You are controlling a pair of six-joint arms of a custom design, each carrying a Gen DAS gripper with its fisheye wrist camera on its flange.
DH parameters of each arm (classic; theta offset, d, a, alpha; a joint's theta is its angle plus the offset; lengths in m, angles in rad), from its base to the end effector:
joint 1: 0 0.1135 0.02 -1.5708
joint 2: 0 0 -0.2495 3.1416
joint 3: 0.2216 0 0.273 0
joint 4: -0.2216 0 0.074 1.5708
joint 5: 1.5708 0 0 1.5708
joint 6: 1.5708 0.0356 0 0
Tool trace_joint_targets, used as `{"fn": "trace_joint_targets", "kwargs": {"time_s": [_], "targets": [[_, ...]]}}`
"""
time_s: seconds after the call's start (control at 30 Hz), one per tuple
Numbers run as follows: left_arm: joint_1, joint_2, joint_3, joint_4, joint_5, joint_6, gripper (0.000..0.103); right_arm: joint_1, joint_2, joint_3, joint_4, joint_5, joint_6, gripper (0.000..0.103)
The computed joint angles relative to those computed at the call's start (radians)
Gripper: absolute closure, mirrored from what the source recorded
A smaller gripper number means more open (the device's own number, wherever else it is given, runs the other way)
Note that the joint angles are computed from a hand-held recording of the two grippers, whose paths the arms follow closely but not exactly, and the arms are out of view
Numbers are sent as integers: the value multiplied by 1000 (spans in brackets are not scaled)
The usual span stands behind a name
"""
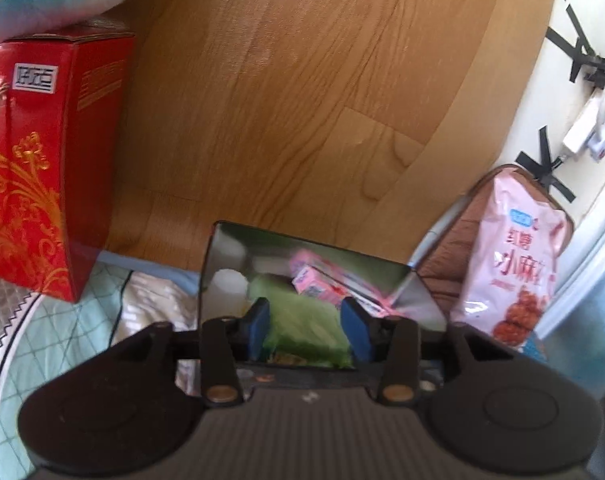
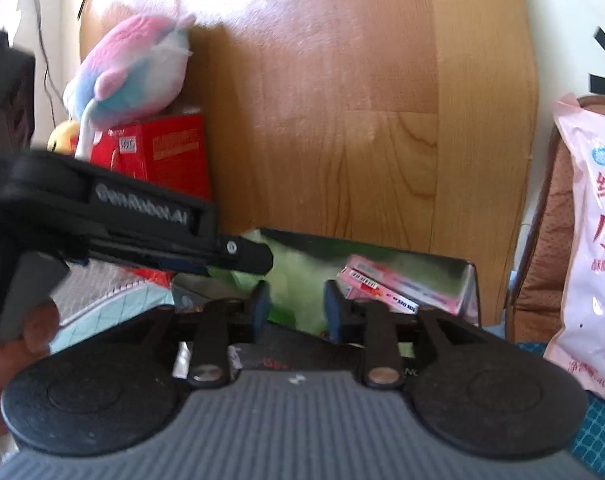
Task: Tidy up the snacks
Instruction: 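Carry a pale green packet into the black box and open the right tool, then move the right tool back over the red spicy packet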
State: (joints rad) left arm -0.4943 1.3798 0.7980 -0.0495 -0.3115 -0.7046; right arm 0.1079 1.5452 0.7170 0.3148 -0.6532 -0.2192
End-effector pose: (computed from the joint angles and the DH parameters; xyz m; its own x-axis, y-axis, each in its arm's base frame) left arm 0.2827 -0.1399 0.1986 -0.5473 -0.4055 -0.7322 -0.1584 0.9092 -0.3851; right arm 0.3228 0.0567 0.1571 -0.3436 -0.2109 -0.9151 -0.7034 0.7035 0.1019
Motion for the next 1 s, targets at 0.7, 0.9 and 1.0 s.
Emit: {"fn": "trace_joint_targets", "kwargs": {"time_s": [0.7, 0.9, 1.0], "targets": [[-445, -418, -398, -163, -132, -451, 71, -322, -248, -102, -972, -351, -467, 59], [-743, -574, -442, -408, -354, -736, 68, -386, -441, -228, -1149, -339, -674, 51], [-881, -601, -438, -555, -457, -921, 66, -433, -449, -235, -1234, -326, -774, 44]]}}
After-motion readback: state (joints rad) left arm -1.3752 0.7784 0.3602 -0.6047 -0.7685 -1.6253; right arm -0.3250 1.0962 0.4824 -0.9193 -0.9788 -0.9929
